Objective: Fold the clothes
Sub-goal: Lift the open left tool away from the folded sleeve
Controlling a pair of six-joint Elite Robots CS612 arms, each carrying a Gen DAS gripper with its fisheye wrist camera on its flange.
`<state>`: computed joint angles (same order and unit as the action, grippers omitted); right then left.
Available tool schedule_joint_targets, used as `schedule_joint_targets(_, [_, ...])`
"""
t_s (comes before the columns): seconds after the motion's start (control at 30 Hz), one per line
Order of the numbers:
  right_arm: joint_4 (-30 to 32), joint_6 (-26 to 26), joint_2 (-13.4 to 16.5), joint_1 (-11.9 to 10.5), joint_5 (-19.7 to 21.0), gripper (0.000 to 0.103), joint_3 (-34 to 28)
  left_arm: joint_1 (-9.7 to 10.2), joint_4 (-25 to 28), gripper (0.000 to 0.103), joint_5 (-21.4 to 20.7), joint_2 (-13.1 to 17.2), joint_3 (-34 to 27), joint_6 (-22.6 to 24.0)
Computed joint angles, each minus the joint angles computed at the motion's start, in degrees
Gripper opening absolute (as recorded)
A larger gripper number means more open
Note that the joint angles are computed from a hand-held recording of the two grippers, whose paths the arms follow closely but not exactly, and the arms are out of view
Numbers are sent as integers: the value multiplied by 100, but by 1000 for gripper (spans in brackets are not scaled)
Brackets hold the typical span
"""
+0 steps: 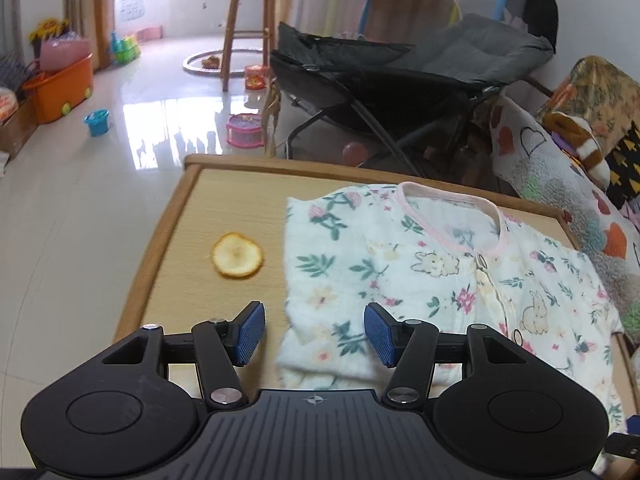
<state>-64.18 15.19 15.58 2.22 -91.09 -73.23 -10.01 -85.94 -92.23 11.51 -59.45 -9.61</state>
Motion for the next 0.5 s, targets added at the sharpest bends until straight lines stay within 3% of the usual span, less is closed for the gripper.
schedule_joint_targets(0.27, [49, -171, -34, 64, -205, 63, 68, 147, 1046, 58, -461, 8, -320, -131])
schedule_joint_targets(0.43, [88, -295, -60, 103, -322, 66, 122, 177, 1167, 60, -494, 227, -725, -156])
schedule_joint_targets(0.5, [97, -316, -67, 110, -346, 66, 136, 169, 1165, 66, -459, 266, -782, -72])
